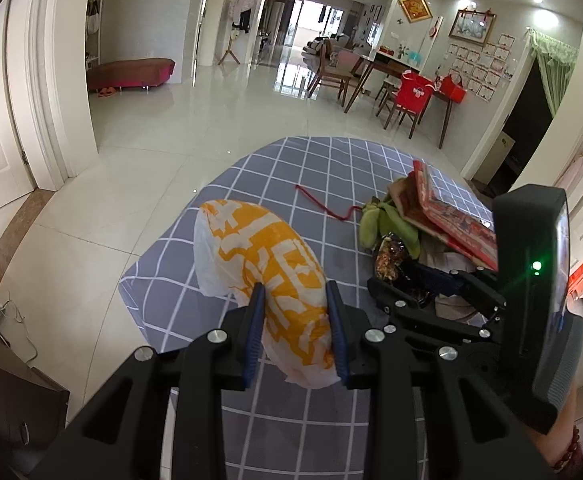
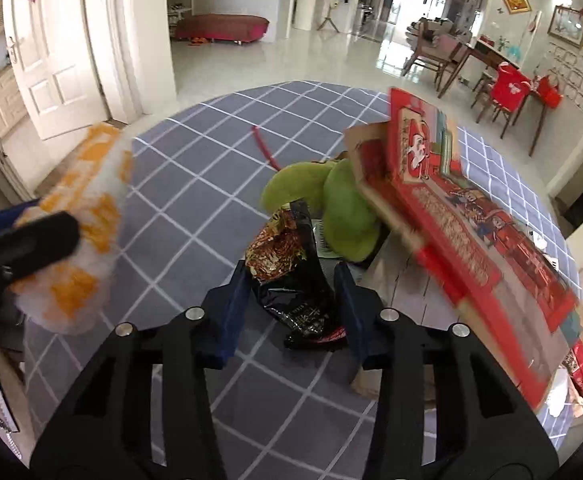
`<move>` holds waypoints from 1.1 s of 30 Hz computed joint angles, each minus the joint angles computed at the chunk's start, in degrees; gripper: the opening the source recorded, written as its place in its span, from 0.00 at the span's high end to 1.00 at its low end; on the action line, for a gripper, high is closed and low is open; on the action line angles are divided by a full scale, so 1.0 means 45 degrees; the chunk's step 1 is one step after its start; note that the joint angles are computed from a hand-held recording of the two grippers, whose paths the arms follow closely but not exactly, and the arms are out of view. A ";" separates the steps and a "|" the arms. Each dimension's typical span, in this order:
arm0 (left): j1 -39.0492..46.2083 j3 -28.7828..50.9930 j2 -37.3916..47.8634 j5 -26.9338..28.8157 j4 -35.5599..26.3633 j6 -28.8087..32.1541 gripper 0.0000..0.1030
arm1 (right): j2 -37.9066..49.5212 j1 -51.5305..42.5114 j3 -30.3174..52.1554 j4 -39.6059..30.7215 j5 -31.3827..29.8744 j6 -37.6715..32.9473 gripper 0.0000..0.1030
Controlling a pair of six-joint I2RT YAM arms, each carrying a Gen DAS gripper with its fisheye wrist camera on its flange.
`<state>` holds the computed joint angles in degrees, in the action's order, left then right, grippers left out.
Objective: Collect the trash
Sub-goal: 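Grasp the dark snack wrapper with the right gripper while the left gripper holds the bag, then carry both items over the blue bin and open both grippers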
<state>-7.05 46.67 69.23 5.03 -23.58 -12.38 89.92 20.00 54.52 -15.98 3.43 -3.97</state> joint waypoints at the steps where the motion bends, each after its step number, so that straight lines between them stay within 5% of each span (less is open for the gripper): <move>1: -0.0189 0.0010 -0.0054 -0.0159 -0.0014 -0.0096 0.72 | -0.0200 -0.0073 -0.0106 0.0031 -0.0166 -0.0050 0.67; 7: -0.1498 0.0243 -0.0866 -0.1200 -0.0586 -0.0694 0.72 | -0.2257 -0.1310 -0.0920 -0.0424 -0.2603 0.0220 0.74; 13: -0.4448 0.0803 -0.1693 -0.3176 -0.1299 -0.1722 0.72 | -0.6320 -0.3472 -0.2009 -0.1785 -0.5175 0.0014 0.74; 17: -0.7658 0.1923 -0.0700 -0.4977 -0.1417 -0.2660 0.72 | -0.8084 -0.7377 -0.2119 -0.3571 -0.8013 -0.1529 0.74; 20: -0.9987 0.3170 0.1032 -0.5857 -0.1205 -0.3160 0.72 | -0.8296 -1.2177 -0.2009 -0.5244 -1.0460 -0.3742 0.74; 23: -1.1815 0.5098 0.3479 -0.6022 -0.1071 -0.3326 0.72 | -0.6596 -1.6823 -0.1096 -0.7774 -1.2834 -0.7913 0.74; 26: -1.3162 0.7645 0.6332 -0.5631 -0.1112 -0.3192 0.72 | -0.3666 -2.0822 0.0283 -0.9067 -1.3548 -1.1143 0.74; 33: -1.4835 1.6748 1.3998 -0.3588 -0.3735 -0.2583 0.71 | 0.1864 -2.4570 0.3161 -0.7314 -1.2798 -1.1315 0.74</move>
<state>-73.81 122.04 132.22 -11.12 -40.39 -24.01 98.31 -90.57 68.75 -48.89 -54.16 -54.89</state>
